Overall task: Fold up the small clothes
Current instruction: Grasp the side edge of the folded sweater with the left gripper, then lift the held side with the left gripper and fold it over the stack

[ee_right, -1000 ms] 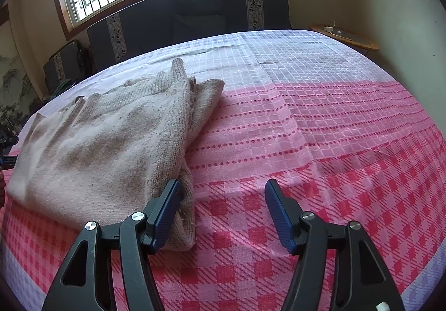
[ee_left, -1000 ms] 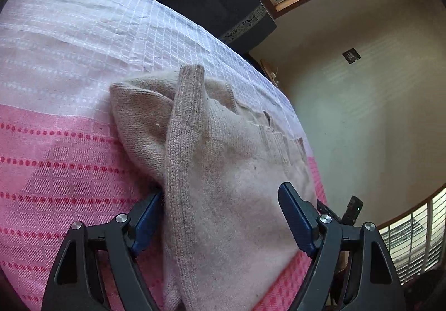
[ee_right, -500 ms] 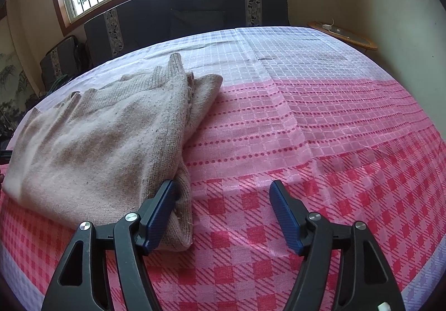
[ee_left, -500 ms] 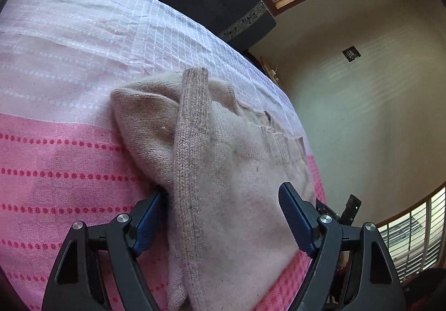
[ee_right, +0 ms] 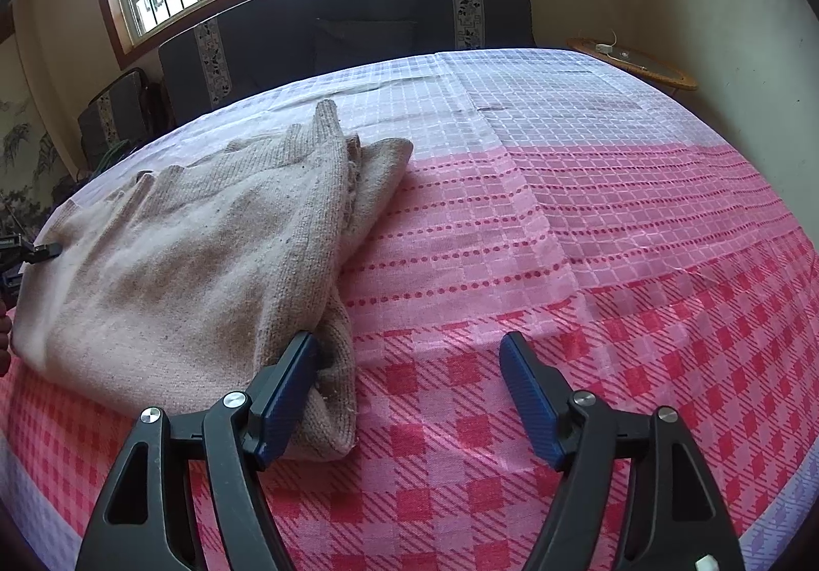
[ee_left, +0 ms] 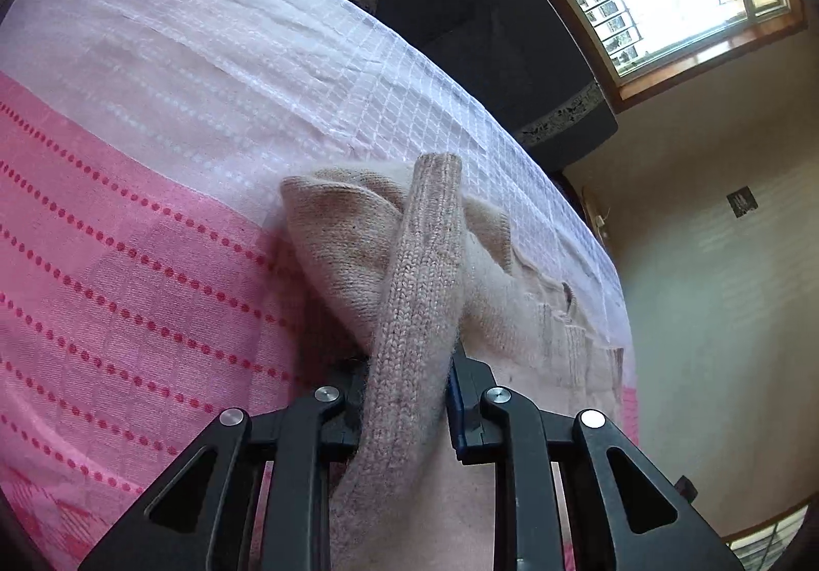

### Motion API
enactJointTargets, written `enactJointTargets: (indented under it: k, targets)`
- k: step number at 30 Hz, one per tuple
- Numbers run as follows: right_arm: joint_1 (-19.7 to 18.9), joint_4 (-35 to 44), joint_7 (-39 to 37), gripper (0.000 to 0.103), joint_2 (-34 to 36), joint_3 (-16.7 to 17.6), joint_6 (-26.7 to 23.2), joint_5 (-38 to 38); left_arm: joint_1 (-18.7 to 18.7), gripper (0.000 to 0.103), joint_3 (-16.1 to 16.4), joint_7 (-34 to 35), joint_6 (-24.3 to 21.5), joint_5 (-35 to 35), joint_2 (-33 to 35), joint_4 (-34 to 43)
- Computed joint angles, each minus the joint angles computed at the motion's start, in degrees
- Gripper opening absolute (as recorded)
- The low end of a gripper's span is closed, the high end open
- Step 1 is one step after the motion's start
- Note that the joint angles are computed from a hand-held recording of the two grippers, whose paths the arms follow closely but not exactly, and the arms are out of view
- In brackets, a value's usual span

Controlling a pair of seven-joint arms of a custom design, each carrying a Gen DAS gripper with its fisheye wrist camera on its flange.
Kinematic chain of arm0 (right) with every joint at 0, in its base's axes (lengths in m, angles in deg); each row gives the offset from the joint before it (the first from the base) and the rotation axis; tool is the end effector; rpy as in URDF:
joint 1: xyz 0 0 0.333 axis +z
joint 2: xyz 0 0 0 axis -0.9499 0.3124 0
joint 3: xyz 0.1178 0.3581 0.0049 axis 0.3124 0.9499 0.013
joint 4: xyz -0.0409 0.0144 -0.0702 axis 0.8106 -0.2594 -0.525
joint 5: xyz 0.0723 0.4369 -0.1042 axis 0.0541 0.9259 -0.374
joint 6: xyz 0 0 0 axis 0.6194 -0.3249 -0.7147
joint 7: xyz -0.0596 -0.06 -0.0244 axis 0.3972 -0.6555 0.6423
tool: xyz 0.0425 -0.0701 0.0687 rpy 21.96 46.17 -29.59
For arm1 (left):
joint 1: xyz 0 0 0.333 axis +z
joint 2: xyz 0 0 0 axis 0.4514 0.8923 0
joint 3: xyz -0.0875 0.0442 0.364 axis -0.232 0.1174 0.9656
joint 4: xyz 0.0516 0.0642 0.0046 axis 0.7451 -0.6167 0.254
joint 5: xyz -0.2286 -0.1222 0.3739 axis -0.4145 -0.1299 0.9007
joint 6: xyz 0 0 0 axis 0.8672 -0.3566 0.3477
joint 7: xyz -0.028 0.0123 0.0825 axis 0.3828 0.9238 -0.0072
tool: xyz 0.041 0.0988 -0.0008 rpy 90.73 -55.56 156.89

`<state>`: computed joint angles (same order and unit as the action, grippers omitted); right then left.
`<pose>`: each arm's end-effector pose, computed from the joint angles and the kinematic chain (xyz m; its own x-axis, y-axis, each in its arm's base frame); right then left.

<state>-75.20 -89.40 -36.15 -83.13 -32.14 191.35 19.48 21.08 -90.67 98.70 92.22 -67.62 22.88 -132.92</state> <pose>0.6702 -0.0680 0.4842 0.1342 -0.9826 -0.1284 -0.7733 -0.0228 -0.6336 0.6597 -0.1702 0.4881 0.2628 -0.6646 0.6995 -0.7338 -0.6084 -0.3024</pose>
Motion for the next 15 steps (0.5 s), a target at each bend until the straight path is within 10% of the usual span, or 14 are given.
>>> enactJointTargets:
  k: [15]
  targets:
    - [-0.84, 0.08, -21.33, 0.077, -2.22, -1.31, -6.79, 25.47, -5.62, 0.021, 2.98, -28.98, -1.42, 27.55, -0.59, 4.96]
